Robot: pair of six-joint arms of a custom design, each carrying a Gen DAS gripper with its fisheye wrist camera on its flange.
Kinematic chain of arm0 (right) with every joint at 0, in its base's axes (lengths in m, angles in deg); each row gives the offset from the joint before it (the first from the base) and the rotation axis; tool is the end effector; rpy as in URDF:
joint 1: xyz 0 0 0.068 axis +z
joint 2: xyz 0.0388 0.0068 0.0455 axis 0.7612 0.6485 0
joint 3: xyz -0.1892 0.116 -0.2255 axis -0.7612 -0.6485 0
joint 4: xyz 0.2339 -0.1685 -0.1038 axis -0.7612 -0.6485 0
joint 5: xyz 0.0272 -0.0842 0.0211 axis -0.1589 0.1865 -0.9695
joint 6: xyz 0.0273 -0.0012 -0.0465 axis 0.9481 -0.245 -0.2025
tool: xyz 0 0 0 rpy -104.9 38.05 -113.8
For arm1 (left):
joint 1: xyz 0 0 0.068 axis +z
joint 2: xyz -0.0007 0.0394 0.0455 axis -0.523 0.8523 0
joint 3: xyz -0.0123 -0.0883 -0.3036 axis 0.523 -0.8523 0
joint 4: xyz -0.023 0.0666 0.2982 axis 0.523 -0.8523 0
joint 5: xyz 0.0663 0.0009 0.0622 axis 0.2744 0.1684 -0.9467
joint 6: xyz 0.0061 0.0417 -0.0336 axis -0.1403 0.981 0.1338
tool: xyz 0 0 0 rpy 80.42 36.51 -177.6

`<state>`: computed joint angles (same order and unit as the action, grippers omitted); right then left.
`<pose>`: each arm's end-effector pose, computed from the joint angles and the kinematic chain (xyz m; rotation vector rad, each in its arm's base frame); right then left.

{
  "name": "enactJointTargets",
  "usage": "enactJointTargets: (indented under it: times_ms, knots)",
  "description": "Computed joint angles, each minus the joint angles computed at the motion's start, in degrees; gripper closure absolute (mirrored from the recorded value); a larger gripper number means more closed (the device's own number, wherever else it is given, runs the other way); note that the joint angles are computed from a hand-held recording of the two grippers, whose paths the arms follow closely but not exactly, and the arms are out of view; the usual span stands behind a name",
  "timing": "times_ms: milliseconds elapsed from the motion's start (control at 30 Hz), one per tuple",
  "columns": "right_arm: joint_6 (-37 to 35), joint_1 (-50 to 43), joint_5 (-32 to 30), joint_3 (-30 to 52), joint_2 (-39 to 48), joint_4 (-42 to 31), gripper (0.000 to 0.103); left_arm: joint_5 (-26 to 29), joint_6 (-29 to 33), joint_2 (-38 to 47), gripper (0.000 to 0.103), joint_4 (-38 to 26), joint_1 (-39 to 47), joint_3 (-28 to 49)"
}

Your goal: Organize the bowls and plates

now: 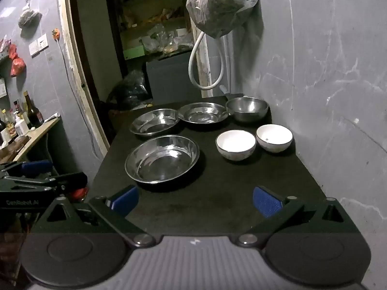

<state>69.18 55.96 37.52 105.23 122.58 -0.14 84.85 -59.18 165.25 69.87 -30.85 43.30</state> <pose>0.2716 0.0284 0.1726 0.1024 2.1220 0.1099 0.3325 -0.0078 0.1918 0.3867 2.0891 -0.2427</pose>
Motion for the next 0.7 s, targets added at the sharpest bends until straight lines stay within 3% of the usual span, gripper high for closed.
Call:
enactJointTargets:
  times_ms: [700]
  knots:
    - [0.51, -0.07, -0.46, -0.51, -0.78, -0.87, 0.000, 0.16, 1.33, -1.05, 0.001, -1.02, -0.28, -0.36]
